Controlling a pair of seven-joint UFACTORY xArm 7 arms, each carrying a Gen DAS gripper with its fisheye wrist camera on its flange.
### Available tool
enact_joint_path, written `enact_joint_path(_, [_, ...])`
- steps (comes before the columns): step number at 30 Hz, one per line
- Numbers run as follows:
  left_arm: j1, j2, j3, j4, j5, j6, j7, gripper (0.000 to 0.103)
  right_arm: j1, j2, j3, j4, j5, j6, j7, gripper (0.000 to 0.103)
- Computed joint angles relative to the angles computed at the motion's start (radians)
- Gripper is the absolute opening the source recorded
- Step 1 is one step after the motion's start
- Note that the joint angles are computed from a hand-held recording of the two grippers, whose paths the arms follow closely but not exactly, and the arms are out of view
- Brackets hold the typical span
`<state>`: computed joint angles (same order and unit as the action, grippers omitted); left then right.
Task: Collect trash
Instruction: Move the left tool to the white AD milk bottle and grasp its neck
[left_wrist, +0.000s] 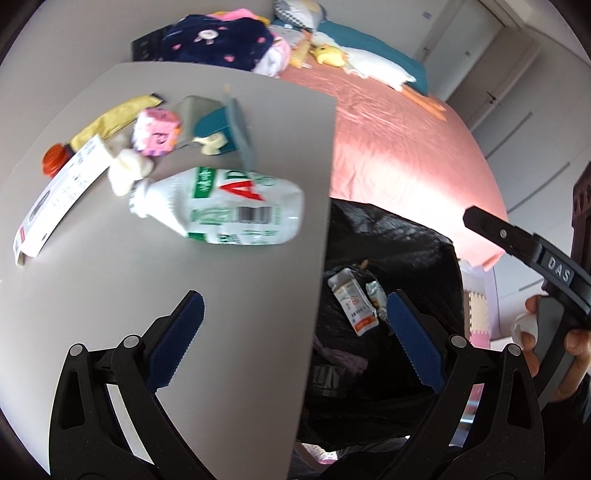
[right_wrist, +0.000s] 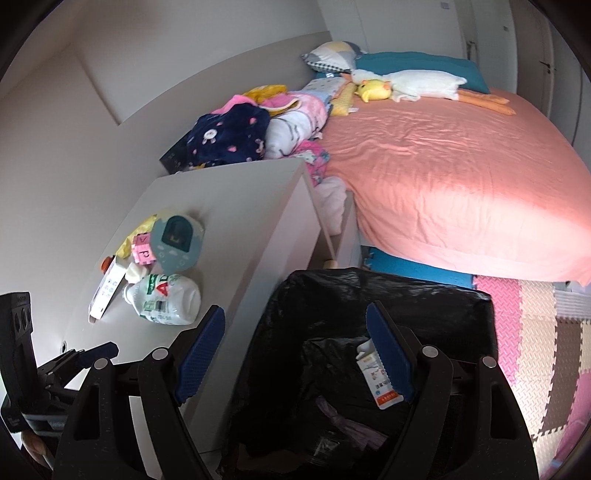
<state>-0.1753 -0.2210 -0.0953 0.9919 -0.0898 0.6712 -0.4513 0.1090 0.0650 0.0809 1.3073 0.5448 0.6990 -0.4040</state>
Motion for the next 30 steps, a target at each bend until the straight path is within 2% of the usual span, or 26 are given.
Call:
enact_joint_path(8, [0.023, 0.021, 0.032, -0.010, -0.055, -0.026, -0.006, 0.096, 0.019, 0.038, 0.021, 0.037, -0.007, 0.009, -0.011, 0.079])
enact_joint_path(14, [0.043, 0.046, 0.057, -0.012, -0.137, -0.058, -0.008, 0.095, 0.023, 0.076, 0.031, 0.079, -0.020, 0.015, -0.005, 0.079])
enact_joint_path(21, [0.064, 0.085, 0.080, -0.003, -0.236, -0.087, 0.009, 0.088, 0.029, 0.122, 0.047, 0.127, -0.047, 0.006, 0.000, 0.079])
enact_joint_path(30, [0.090, 0.109, 0.082, -0.002, -0.252, -0.094, 0.021, 0.085, 0.040, 0.199, 0.076, 0.222, -0.055, 0.022, -0.002, 0.079])
